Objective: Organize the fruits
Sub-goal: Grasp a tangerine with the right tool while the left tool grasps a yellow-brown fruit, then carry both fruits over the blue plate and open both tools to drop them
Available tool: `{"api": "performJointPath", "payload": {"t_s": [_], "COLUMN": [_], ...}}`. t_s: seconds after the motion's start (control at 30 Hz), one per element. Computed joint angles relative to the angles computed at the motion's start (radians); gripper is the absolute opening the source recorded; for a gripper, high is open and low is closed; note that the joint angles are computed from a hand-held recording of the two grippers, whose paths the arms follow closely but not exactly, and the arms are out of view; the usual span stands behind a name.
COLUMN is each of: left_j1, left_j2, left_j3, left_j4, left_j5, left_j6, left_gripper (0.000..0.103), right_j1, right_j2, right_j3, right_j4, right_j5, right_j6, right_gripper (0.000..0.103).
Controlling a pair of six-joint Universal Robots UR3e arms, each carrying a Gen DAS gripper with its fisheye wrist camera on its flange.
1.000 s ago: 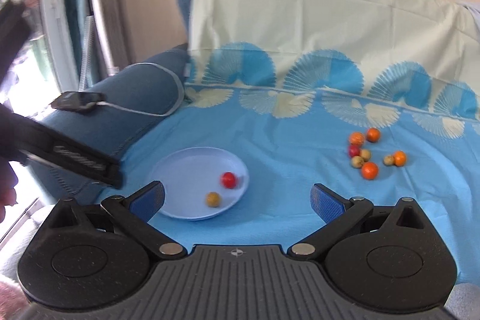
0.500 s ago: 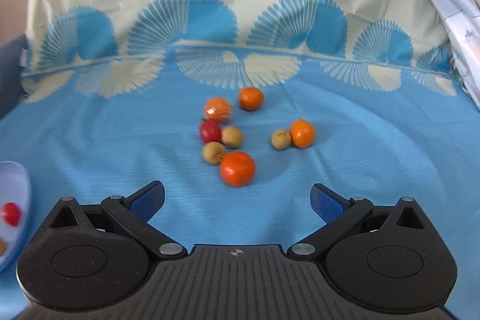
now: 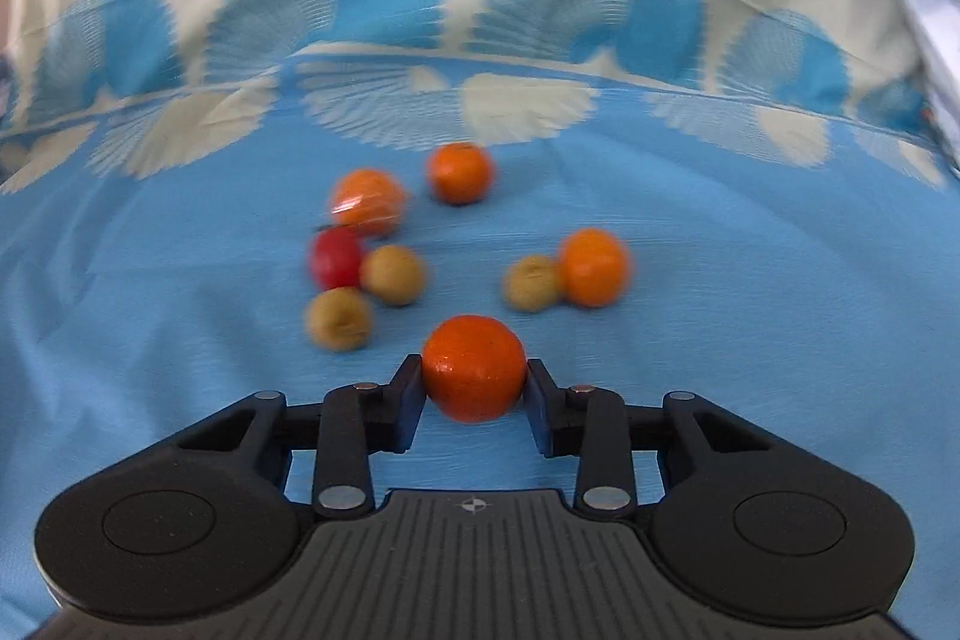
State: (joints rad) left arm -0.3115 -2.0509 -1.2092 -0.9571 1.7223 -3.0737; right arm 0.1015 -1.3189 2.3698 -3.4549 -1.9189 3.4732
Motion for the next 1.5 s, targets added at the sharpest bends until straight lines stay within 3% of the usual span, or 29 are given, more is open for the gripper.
{"api": "performJointPath", "payload": {"t_s": [0.17, 0.27, 0.4, 0.47, 0.5, 0.53, 0.57, 0.77, 0.93, 1.0, 1.2, 1.33, 1.5], "left_j1": [-0.115, -0.160, -0.172, -0.155, -0.145, -0.141, -0.149, -0.148, -0.094, -0.058, 0.117, 0.254, 0.567], "left_j2": [-0.245, -0.366, -0.423, -0.407, -0.398, -0.398, -0.383, -0.249, 0.002, 0.132, 0.527, 0.752, 1.051], "left_j3": [0.226, 0.348, 0.381, 0.339, 0.326, 0.330, 0.295, 0.131, -0.106, -0.221, -0.500, -0.600, -0.627], "left_j4": [0.014, 0.008, 0.045, 0.087, 0.087, 0.072, 0.117, 0.175, 0.186, 0.180, 0.046, -0.090, -0.370], "left_j5": [-0.046, -0.032, -0.023, -0.069, -0.102, -0.121, -0.103, -0.070, -0.081, -0.080, -0.113, -0.127, -0.280], "left_j6": [-0.025, -0.020, -0.007, -0.027, -0.029, -0.015, 0.002, 0.023, 0.050, 0.070, 0.145, 0.223, 0.409], "left_gripper": [0.103, 0.103, 0.102, 0.089, 0.059, 0.040, 0.029, 0.029, 0.029, 0.029, 0.029, 0.029, 0.029], "right_j1": [-0.158, -0.275, -0.260, -0.249, -0.249, -0.249, -0.247, -0.247, -0.218, -0.199, -0.021, 0.291, 0.710], "right_j2": [-0.071, -0.124, -0.084, -0.070, -0.068, -0.068, -0.066, -0.055, -0.027, -0.052, -0.427, -0.624, -0.594], "right_j3": [0.125, 0.185, 0.173, 0.159, 0.156, 0.155, 0.153, 0.160, 0.193, 0.203, 0.187, 0.073, -0.183], "right_j4": [-0.051, -0.017, -0.051, -0.051, -0.050, -0.050, -0.051, -0.088, -0.236, -0.224, 0.194, 0.531, 0.848], "right_j5": [-0.047, 0.034, 0.025, 0.015, 0.015, 0.015, 0.013, 0.008, -0.056, -0.082, -0.165, -0.288, -0.397], "right_j6": [-0.001, 0.047, 0.028, 0.033, 0.034, 0.036, 0.036, 0.051, 0.067, 0.070, 0.146, 0.239, 0.474], "right_gripper": [0.037, 0.037, 0.037, 0.037, 0.037, 0.037, 0.037, 0.037, 0.037, 0.037, 0.037, 0.037, 0.037]}}
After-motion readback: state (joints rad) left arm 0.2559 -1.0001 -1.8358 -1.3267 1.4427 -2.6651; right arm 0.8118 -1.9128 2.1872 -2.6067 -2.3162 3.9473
